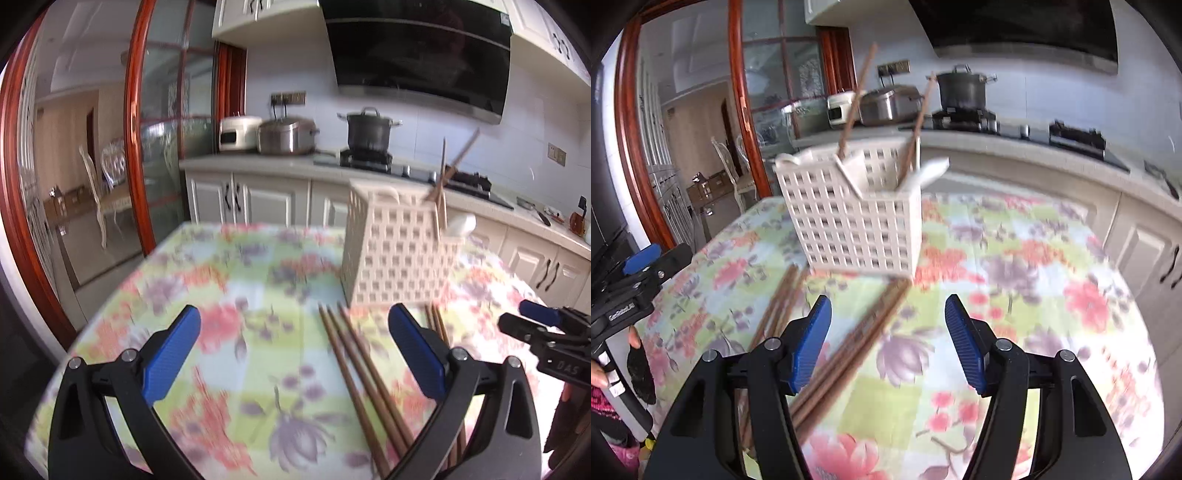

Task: Organize utensils
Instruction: 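Withdraw both tools from the caddy back toward the loose chopsticks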

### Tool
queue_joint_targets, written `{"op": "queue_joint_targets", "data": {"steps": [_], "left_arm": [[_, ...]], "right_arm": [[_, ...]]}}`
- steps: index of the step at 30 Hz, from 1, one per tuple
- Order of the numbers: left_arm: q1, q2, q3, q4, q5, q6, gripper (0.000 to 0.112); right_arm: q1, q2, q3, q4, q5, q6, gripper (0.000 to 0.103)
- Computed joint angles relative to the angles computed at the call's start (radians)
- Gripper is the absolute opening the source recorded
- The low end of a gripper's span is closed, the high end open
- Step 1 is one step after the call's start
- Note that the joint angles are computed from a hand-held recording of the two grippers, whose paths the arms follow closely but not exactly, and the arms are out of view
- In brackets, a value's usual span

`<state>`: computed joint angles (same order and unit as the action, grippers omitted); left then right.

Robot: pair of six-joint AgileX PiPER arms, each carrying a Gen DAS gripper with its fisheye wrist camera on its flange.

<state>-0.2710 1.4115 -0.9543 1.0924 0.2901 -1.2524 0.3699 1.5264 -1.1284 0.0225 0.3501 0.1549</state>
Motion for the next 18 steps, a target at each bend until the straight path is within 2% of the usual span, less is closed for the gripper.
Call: {"op": "queue_joint_targets", "data": {"steps": [2,6,10,18], "left_arm": [[-0.01,0.009,0.023,0.025,-0.001,-0.043,0.099],[-0.042,0.033,0.037,0.051,0.017,-0.087,0.099],[-0.081,0.046,0.056,0.202,0.047,-0.224,0.099],[-0.073,0.037,0.066,0.183,0.037,-0.196,0.099]], "right_arm": [[0.004,0.02,0.007,-0.034,0.009,0.055,0.061],[0.016,0.049,0.015,-0.008,0.003,0.057,0.061],[0.022,0.075,0.005,-0.003,0.017,0.078,0.061],[0.038,0.132,-0.068,-0.09,0.103,0.183,0.054]]}}
